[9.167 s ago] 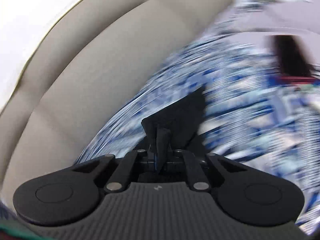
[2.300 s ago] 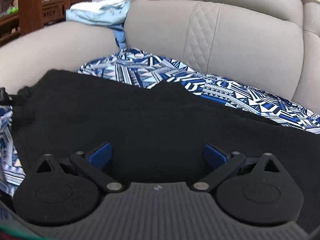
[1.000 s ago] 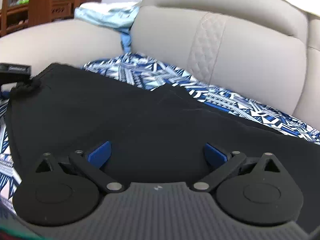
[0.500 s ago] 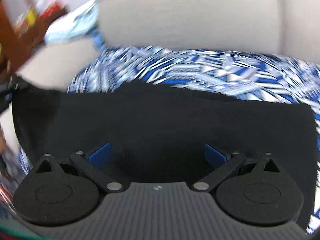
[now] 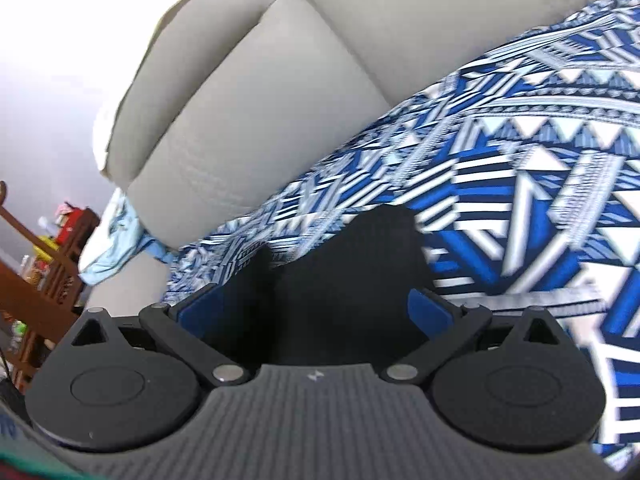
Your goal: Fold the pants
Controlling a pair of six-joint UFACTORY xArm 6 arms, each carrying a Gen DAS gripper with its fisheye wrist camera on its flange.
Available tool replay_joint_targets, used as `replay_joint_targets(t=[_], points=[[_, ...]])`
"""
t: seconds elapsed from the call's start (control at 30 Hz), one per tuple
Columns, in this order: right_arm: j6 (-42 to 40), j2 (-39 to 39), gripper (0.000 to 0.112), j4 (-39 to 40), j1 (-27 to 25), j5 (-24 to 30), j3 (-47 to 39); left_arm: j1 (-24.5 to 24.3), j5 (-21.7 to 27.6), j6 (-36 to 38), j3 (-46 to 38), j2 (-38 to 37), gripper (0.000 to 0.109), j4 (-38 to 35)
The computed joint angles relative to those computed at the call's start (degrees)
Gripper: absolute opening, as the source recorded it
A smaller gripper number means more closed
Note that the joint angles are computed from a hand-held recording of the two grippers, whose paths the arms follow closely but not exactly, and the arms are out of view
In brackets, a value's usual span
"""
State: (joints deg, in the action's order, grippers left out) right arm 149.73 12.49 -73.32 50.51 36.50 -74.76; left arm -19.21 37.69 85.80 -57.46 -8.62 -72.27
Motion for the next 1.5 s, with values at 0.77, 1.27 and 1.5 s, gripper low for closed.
replay_joint_targets(t=[0.77,1.27,1.5], points=[[-46.3,30.3,0.075,17.2,6.4,20.6,-41.6,5.4,-22.0,-5.4,4.7,3.3,0.033,5.5],[-38.7,23.1,0.019,12.6,9.1,24.9,-32.8,1.2,-25.3,-8.3,6.7,2.2,0.035,6.8],[-34.3,18.3,0.018,12.4,11.3,31.1,-26.3,-0.6,-25.8,-6.8,8.0,0.8,0.037,5.1]])
